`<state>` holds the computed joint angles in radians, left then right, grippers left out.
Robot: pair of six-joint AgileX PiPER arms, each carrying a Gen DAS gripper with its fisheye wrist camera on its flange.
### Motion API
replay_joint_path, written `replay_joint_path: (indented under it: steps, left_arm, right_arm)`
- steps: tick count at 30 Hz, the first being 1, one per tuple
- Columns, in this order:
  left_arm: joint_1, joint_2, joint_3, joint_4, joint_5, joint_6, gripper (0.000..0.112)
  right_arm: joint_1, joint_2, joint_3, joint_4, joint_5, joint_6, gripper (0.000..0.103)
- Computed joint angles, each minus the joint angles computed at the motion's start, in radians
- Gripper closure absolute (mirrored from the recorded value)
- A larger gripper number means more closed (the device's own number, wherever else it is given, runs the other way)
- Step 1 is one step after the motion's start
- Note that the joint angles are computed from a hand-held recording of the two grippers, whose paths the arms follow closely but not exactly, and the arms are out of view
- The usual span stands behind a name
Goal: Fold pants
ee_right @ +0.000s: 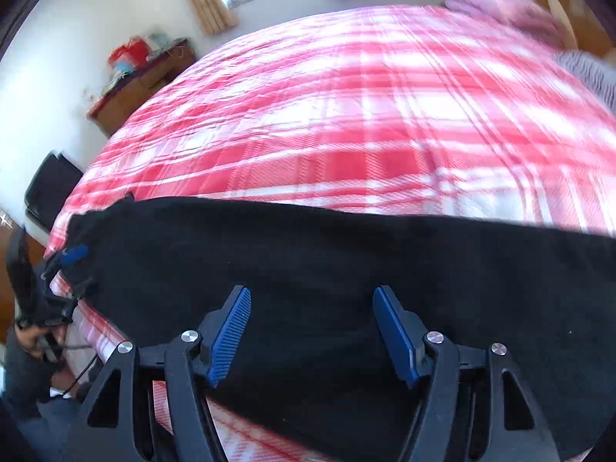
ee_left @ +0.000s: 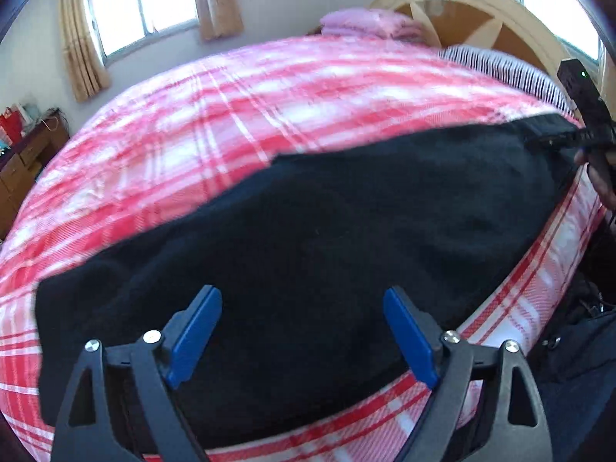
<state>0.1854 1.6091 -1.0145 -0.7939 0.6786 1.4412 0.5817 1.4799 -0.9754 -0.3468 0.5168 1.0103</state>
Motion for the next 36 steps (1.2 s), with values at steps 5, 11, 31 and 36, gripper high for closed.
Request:
replay_joint_path:
  steps: [5,11,31,36]
  left_arm:
    - [-0.015,-0.011,0.003,0.021,-0.019,-0.06,0.018]
    - [-0.088,-0.038,0.006,0.024,-0.072,-0.116,0.018]
    - [-0.181,0.026,-0.035,0.073,-0.11,-0.288,0.009]
    - [-0.184,-0.006,-0.02,0.063,-0.126,-0.291,0.009]
  right_arm:
    - [-0.013,-0.069,0.003,0.019,0.025,-0.047,0.035]
    - [0.054,-0.13,0.021,-0.307,0.298,0.257,0.035]
    - [-0.001,-0.24,0.117,-0.372,0.545,0.226,0.034]
    - [0.04,-0.342,0.131,-0.41,0.603,0.279,0.034]
